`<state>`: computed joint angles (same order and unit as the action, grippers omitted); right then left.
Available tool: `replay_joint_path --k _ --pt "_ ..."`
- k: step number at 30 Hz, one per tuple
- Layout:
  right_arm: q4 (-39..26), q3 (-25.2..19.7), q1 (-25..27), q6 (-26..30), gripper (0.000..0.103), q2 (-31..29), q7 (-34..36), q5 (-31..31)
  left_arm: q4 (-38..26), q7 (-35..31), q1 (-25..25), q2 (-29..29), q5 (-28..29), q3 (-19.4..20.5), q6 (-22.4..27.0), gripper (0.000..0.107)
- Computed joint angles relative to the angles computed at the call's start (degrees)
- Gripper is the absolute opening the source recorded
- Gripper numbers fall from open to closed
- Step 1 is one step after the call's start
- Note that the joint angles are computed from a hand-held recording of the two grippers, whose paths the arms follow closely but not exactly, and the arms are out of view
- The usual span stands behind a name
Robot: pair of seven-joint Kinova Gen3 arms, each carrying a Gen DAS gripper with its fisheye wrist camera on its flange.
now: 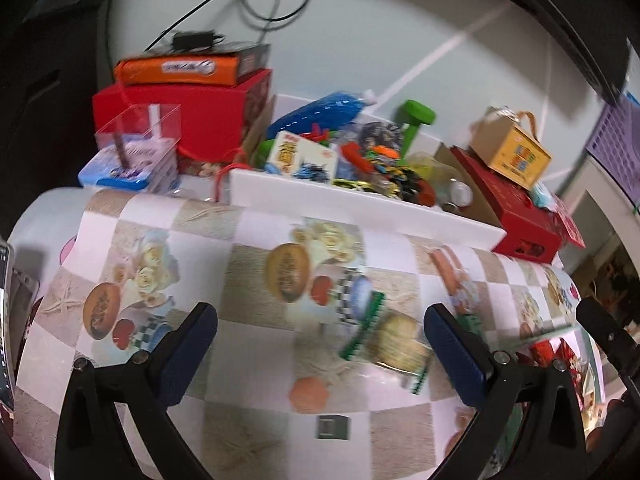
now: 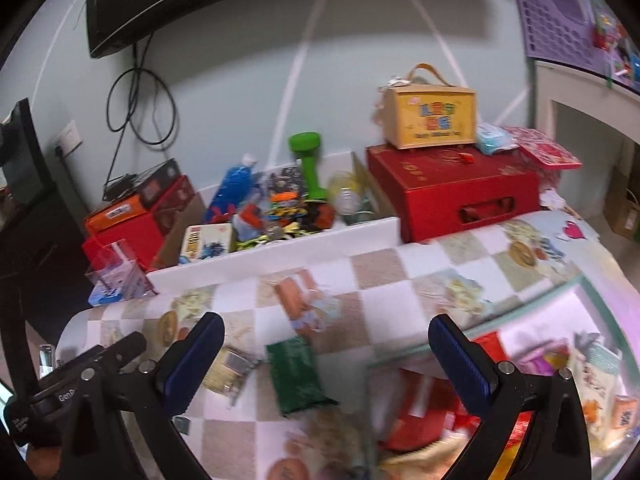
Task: Organize snacks
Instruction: 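Lower the right tool onto the green box while the left tool reaches the clear biscuit bag, then grasp the clear green-edged biscuit bag with the left tool while the right tool grasps the green box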
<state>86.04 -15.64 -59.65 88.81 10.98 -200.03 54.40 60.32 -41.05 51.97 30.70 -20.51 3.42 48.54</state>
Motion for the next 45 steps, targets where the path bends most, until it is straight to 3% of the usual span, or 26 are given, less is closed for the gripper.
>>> replay_joint_path --k 5,10,14,23,30,32,41,45 --pt "-0.2 1.1 1.3 -5.0 0.103 2.0 1.5 -0.1 0.9 0.2 -1.8 0.3 2.0 0.5 -1.0 0.103" --pt "1.5 2.3 2.5 -10.6 0.102 3.2 1.8 -2.7 -2.7 -3.5 -2.1 3.2 4.0 1.9 0.4 0.103" --pt "3.7 3.0 3.1 -13.9 0.087 3.2 1.3 -4.1 -7.8 -4.9 -0.3 6.4 4.2 0.9 4.7 0.102" --pt "5.8 3.3 4.8 -18.1 0.062 3.2 4.0 -7.7 -8.9 -8.3 -0.3 7.7 6.4 0.9 4.3 0.102" --pt "7.9 3.7 6.5 -22.0 0.054 2.7 5.2 -10.5 -13.0 -11.5 1.0 10.0 6.7 0.7 7.1 0.102" --pt "7.6 3.8 6.4 -21.7 0.05 3.1 5.6 -10.5 -14.1 -12.2 1.5 10.6 6.7 0.5 7.8 0.102" --pt "6.5 4.2 5.9 -20.3 0.05 4.0 7.6 -11.2 -21.2 -16.0 3.6 14.7 7.1 -0.1 12.7 0.102" --pt "5.5 4.5 5.5 -19.4 0.05 4.8 8.8 -11.5 -21.3 -15.1 3.7 14.9 7.5 -1.1 13.4 0.102"
